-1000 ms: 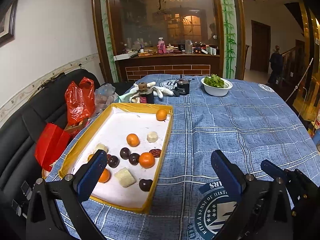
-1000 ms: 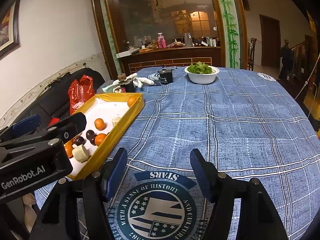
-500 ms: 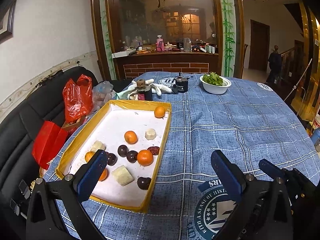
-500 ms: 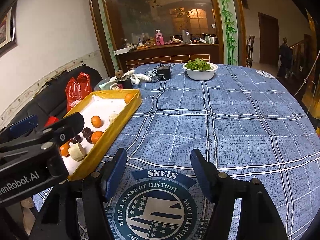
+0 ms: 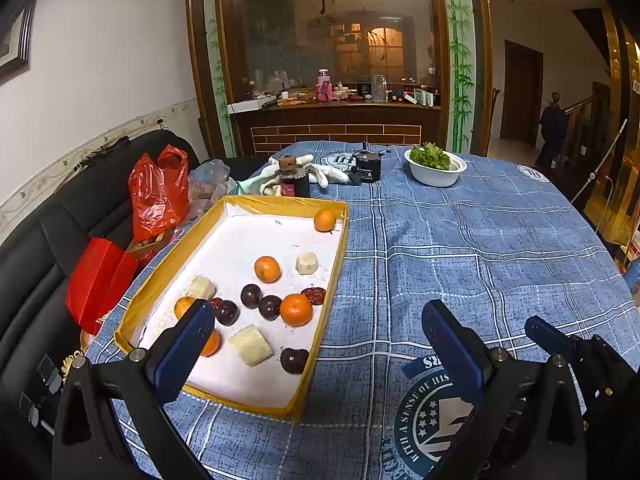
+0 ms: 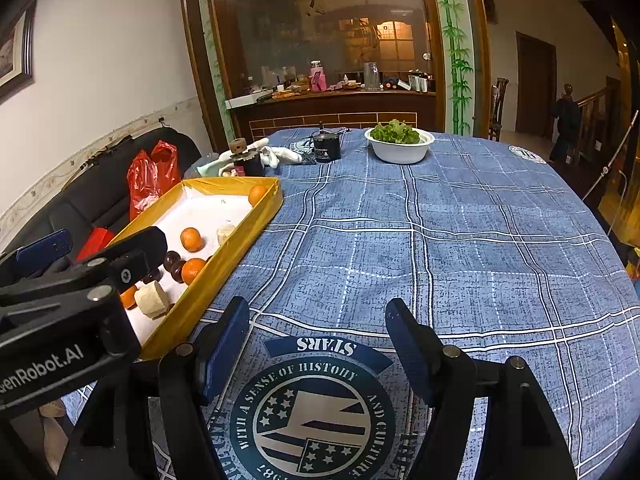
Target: Organize fruits
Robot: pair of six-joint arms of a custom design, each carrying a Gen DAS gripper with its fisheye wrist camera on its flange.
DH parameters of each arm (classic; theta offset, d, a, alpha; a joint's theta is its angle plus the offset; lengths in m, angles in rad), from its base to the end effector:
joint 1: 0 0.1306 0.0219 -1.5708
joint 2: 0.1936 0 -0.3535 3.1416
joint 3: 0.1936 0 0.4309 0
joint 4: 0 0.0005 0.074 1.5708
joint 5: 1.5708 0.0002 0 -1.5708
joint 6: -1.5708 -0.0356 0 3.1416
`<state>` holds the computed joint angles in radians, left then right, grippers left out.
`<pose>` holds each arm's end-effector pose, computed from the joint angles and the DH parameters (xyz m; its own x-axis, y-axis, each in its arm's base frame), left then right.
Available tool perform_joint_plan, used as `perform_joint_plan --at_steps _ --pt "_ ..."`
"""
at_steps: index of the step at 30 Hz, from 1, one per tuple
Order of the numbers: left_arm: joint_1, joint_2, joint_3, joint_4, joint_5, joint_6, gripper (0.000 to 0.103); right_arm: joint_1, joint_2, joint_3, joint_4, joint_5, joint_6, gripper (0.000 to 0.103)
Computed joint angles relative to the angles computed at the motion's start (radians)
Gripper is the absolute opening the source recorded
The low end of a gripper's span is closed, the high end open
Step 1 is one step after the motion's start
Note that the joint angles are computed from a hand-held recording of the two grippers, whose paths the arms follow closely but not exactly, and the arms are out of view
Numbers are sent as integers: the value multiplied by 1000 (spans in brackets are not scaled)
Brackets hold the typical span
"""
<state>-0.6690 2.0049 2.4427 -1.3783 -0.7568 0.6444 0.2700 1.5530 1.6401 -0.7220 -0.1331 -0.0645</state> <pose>0.5471 -0.4020 0.5186 -0.5868 -0.0928 -0.8044 -0.2740 0.9576 0.0894 0.5780 0.1643 0.4512 -0.5941 -0.0981 -0.7984 -0.3297 0.9350 0.1304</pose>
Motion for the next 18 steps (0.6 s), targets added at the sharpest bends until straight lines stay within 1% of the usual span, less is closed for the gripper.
perform_joint_plan --at_steps 3,11,18 --pt "0 3 4 -3 0 1 103 0 3 3 -2 12 0 76" --pt "2 15 22 -17 6 2 103 -3 8 8 -9 11 -10 76" --pt "2 14 20 -15 7 1 103 -4 10 9 -10 9 -11 77"
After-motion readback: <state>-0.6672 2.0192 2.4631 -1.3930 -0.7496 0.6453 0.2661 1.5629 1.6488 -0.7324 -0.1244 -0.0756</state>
